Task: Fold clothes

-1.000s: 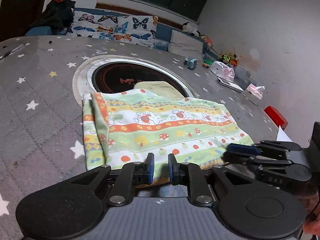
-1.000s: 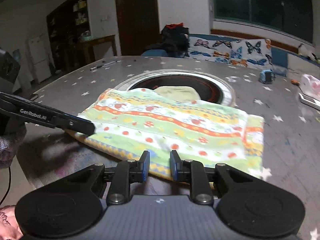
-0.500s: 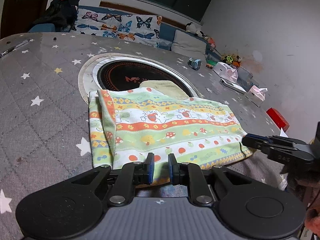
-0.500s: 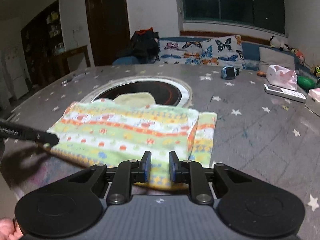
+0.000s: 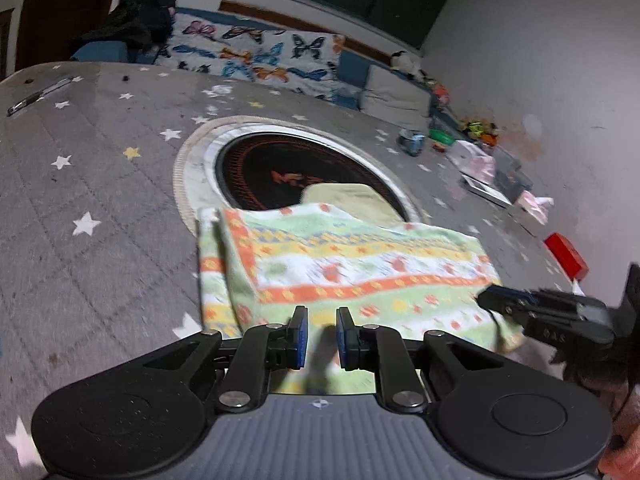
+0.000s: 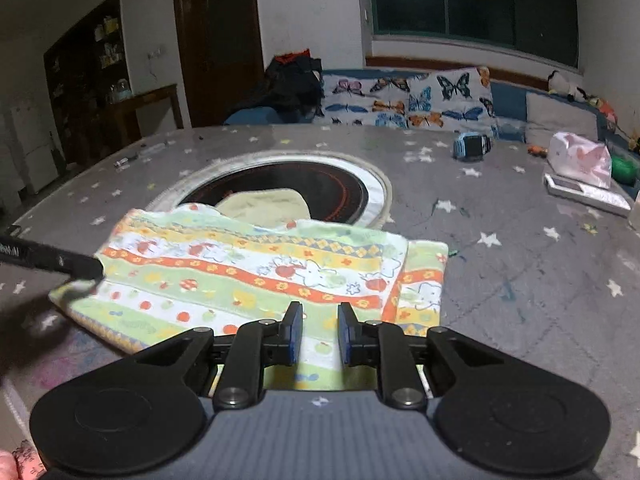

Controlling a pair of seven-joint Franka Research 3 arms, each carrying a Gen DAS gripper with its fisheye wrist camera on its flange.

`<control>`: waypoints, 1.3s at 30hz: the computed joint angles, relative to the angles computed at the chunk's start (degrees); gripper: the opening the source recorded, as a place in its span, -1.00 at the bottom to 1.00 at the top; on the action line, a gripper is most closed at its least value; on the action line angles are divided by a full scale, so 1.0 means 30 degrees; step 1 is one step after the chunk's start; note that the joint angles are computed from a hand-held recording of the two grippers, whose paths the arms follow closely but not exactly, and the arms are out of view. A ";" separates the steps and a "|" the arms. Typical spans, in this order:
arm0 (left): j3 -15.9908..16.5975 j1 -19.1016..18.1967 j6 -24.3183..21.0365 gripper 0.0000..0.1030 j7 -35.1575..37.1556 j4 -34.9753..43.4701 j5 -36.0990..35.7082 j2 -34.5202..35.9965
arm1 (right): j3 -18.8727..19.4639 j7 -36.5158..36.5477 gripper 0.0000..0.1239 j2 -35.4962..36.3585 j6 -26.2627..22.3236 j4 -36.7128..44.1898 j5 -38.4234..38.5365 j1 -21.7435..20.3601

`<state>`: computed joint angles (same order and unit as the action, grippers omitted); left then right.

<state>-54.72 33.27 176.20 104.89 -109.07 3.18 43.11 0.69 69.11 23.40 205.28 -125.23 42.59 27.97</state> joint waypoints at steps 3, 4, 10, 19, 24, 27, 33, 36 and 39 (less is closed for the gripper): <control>0.1000 -0.0984 -0.0525 -0.68 -0.0269 0.1000 -0.0116 0.0005 | -0.0287 -0.0158 -0.72 0.0031 -0.0268 0.0130 0.0433 0.0166; 0.1055 -0.1088 -0.0700 -0.68 -0.0141 0.1244 -0.0239 0.0087 | -0.0427 -0.0311 -0.72 0.0014 -0.0347 0.0195 0.0558 0.0261; 0.1801 -0.2719 -0.1398 -0.68 0.0657 0.3489 -0.1170 0.0689 | -0.1567 -0.1699 -0.70 0.0765 -0.1068 0.1881 0.1406 0.0914; 0.5932 -0.8015 -0.3386 -0.68 0.0445 0.8948 -0.2151 0.2293 | -0.4123 -0.1008 -0.71 0.3193 -0.3435 0.5346 0.1082 0.2074; 0.7136 -0.8996 -0.3823 -0.63 0.0518 0.9947 -0.3217 0.2623 | -0.4587 -0.0003 -0.72 0.3262 -0.3227 0.5139 0.0039 0.2413; 0.7415 -0.9149 -0.3466 -0.62 0.0773 0.9565 -0.3625 0.2313 | -0.5856 0.0092 -0.72 0.3467 -0.3435 0.5171 0.0206 0.3564; 0.7752 -0.9240 -0.2541 -0.44 0.0664 0.8252 -0.3815 0.1312 | -0.6656 0.0788 -0.59 0.3532 -0.3128 0.4957 0.0124 0.4444; 0.7749 -0.9104 -0.1605 -0.26 0.0557 0.7070 -0.3487 0.0621 | -0.7177 0.0449 -0.48 0.3390 -0.2964 0.4643 0.0691 0.5165; 0.7518 -0.8808 -0.1150 -0.10 0.0236 0.6104 -0.3109 0.0080 | -0.7684 0.0092 -0.32 0.3225 -0.3014 0.4358 0.1547 0.5890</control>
